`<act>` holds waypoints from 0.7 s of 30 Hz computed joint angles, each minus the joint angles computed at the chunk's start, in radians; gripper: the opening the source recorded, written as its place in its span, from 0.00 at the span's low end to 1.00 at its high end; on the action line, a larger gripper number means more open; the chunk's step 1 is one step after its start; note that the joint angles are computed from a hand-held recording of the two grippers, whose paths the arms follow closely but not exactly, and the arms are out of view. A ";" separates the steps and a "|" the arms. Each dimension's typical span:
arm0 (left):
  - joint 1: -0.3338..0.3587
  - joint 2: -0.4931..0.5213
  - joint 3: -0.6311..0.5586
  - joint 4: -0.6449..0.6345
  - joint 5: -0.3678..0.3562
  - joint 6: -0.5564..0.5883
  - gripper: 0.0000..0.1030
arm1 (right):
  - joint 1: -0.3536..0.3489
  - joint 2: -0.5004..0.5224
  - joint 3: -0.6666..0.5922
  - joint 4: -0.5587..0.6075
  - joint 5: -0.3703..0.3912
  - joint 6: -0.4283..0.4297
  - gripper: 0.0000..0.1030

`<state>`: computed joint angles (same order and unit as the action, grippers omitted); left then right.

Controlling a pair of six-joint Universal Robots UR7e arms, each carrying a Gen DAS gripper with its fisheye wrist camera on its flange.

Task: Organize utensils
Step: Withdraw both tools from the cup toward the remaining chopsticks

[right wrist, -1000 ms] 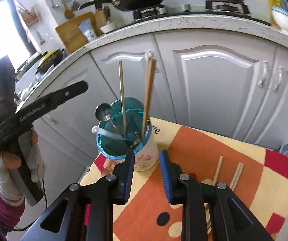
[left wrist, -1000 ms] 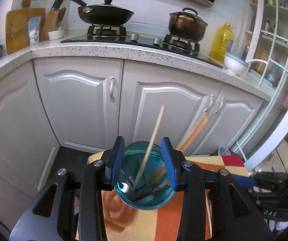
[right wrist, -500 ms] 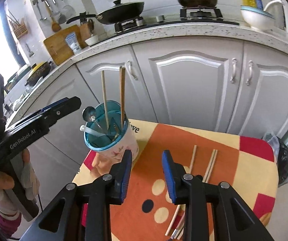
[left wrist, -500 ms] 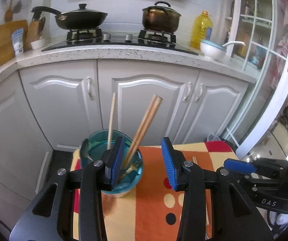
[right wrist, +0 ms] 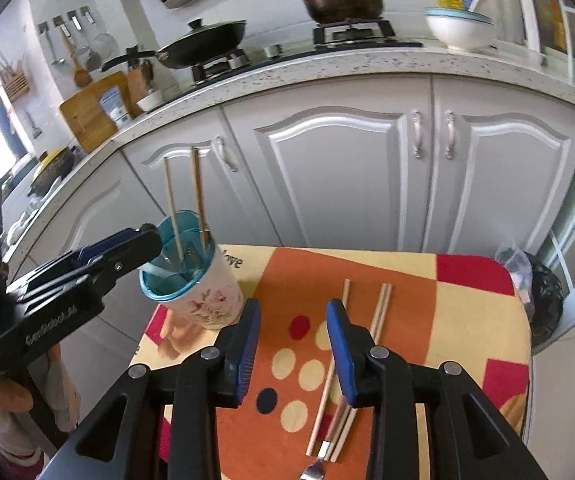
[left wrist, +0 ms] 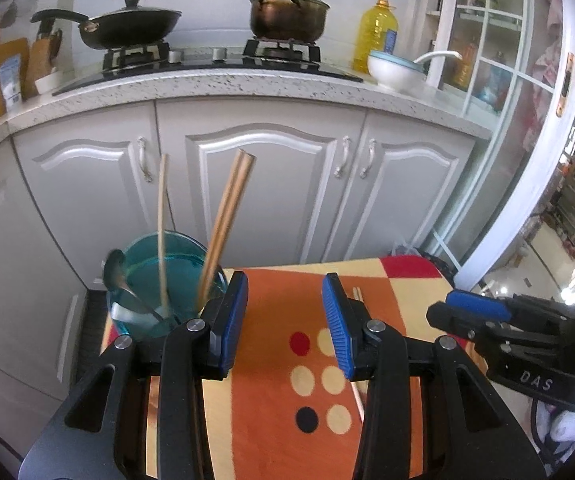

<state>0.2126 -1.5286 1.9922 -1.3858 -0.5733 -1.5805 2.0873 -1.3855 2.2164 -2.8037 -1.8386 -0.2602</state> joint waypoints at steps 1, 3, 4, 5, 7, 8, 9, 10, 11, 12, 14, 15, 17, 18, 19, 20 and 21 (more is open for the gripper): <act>0.002 0.001 0.004 -0.019 -0.006 0.011 0.37 | -0.004 -0.004 0.004 -0.003 -0.005 0.004 0.32; 0.009 0.007 0.016 -0.066 -0.022 0.039 0.37 | -0.009 -0.009 0.008 -0.004 -0.018 0.007 0.32; 0.010 0.011 0.019 -0.083 -0.028 0.049 0.37 | -0.011 -0.011 0.012 -0.007 -0.027 0.006 0.32; 0.013 0.015 0.023 -0.099 -0.033 0.060 0.37 | -0.012 -0.013 0.015 -0.011 -0.035 0.006 0.32; 0.016 0.021 0.029 -0.124 -0.042 0.077 0.37 | -0.016 -0.017 0.021 -0.015 -0.046 0.007 0.32; 0.020 0.024 0.034 -0.145 -0.049 0.091 0.37 | -0.020 -0.019 0.024 -0.016 -0.052 0.009 0.33; 0.021 0.026 0.038 -0.157 -0.054 0.098 0.37 | -0.023 -0.020 0.027 -0.019 -0.057 0.011 0.33; 0.023 0.026 0.043 -0.168 -0.060 0.104 0.37 | -0.025 -0.020 0.030 -0.024 -0.064 0.009 0.33; 0.025 0.029 0.046 -0.180 -0.066 0.110 0.37 | -0.028 -0.019 0.033 -0.029 -0.072 0.006 0.33; 0.029 0.031 0.050 -0.194 -0.074 0.118 0.37 | -0.030 -0.016 0.035 -0.031 -0.086 0.005 0.34; 0.033 0.033 0.054 -0.203 -0.083 0.120 0.37 | -0.032 -0.006 0.035 -0.039 -0.117 0.002 0.35; 0.038 0.033 0.058 -0.214 -0.090 0.124 0.37 | -0.033 -0.002 0.036 -0.045 -0.131 -0.002 0.35; 0.048 0.032 0.068 -0.236 -0.109 0.131 0.37 | -0.037 0.007 0.037 -0.055 -0.154 -0.007 0.36; 0.055 0.031 0.073 -0.250 -0.119 0.135 0.37 | -0.043 0.011 0.038 -0.060 -0.160 -0.007 0.37; 0.058 0.029 0.078 -0.258 -0.126 0.137 0.37 | -0.051 0.017 0.036 -0.061 -0.160 -0.005 0.38; 0.066 0.028 0.087 -0.278 -0.138 0.146 0.37 | -0.058 0.021 0.036 -0.059 -0.161 -0.001 0.38; 0.072 0.029 0.093 -0.290 -0.146 0.153 0.37 | -0.068 0.028 0.035 -0.054 -0.163 0.004 0.38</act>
